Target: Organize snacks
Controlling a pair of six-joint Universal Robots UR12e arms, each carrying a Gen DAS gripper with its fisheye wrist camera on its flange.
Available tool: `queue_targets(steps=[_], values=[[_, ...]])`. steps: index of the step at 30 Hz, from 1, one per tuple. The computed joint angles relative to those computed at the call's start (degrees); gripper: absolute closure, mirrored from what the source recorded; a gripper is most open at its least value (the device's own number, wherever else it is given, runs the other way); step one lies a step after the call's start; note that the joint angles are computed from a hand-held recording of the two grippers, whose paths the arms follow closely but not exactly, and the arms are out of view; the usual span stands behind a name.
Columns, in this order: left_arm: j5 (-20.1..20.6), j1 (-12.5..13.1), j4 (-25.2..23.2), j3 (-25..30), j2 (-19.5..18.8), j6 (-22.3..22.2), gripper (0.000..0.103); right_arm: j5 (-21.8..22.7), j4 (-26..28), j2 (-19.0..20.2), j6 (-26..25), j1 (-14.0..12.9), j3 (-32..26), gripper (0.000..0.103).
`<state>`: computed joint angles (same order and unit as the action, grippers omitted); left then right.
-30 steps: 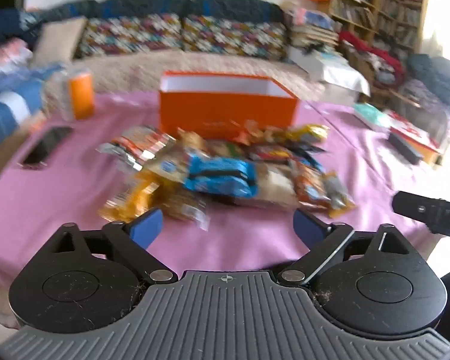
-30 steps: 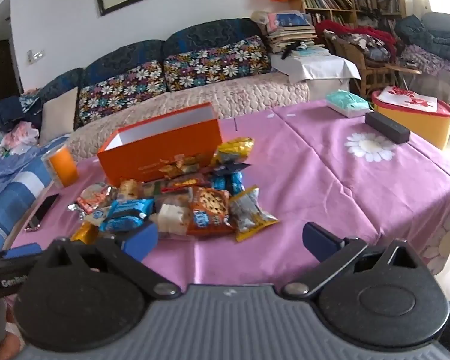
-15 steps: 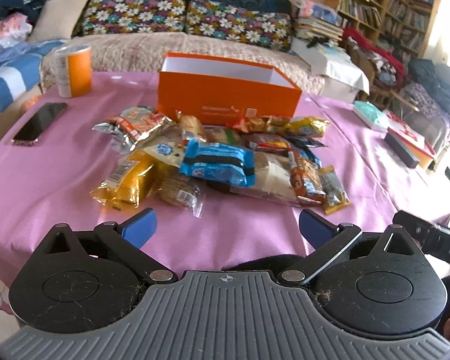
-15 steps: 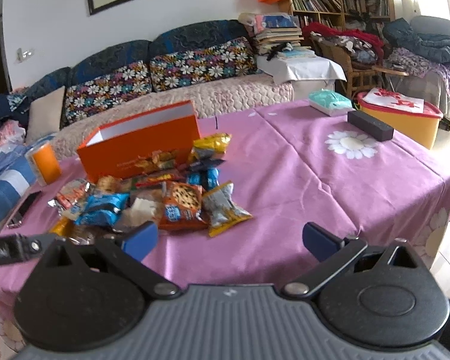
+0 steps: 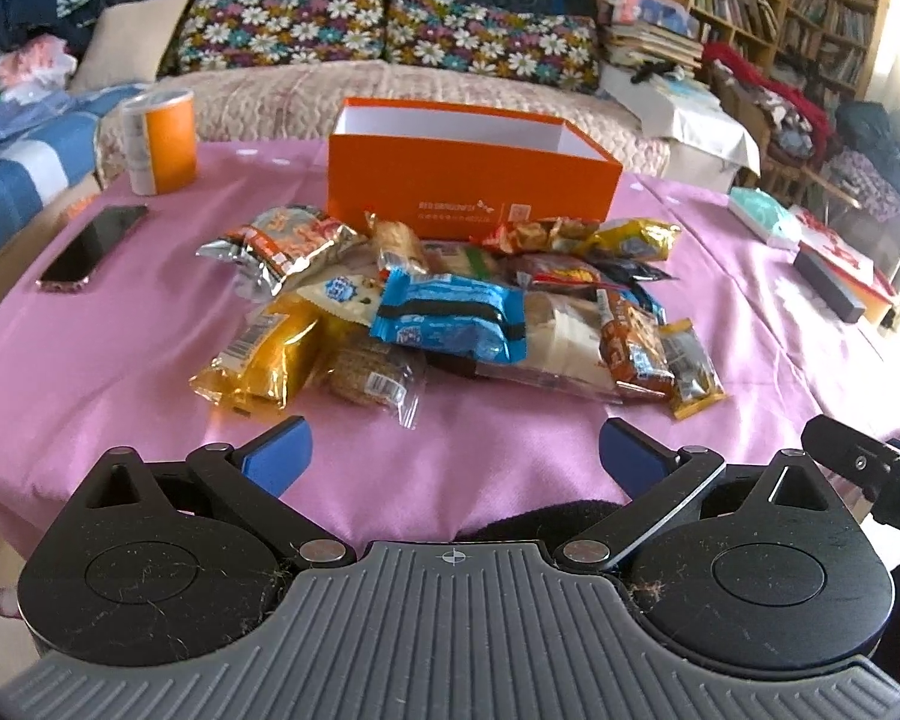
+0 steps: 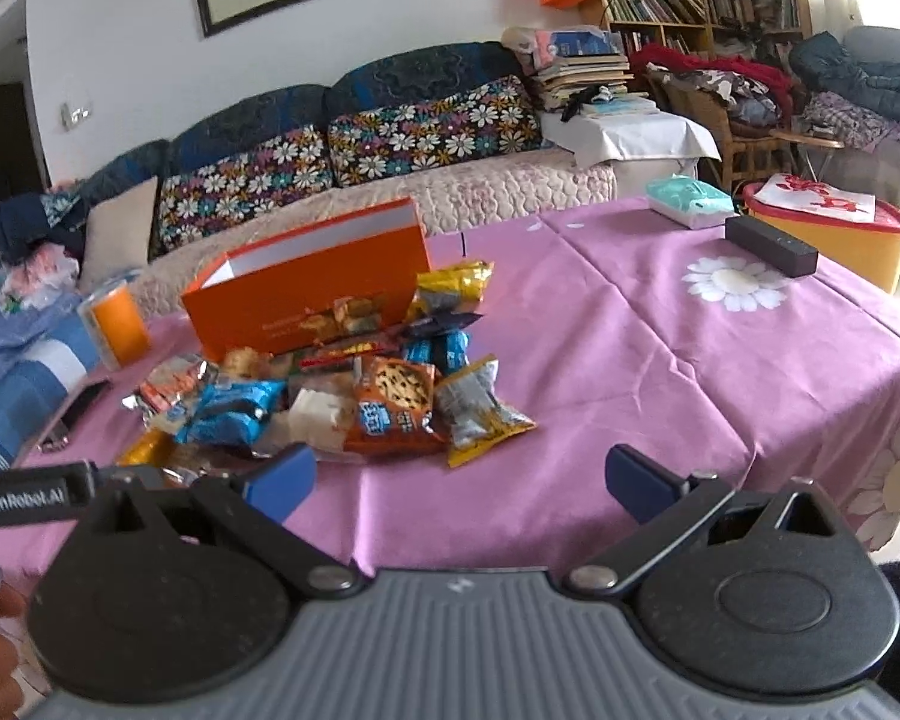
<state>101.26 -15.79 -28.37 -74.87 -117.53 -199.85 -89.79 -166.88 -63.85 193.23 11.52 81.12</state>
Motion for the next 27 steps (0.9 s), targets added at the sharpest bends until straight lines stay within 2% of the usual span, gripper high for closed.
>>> queue_targets(steps=[5, 15, 27], values=[[0.3, -0.2, 0.1, 0.2, -0.2, 1.1, 0.033, 1.4, 0.7, 0.0, 2.2, -0.4, -0.3, 0.000], [0.5, -0.1, -0.9, 0.6, -0.5, 1.7, 0.033, 1.6, 3.2, 0.7, 2.0, -0.2, -1.3, 0.000], [-0.3, -0.3, -2.2, 1.4, -0.9, 3.1, 0.033, 1.9, 3.5, 0.7, 2.3, -0.3, -1.4, 0.000]])
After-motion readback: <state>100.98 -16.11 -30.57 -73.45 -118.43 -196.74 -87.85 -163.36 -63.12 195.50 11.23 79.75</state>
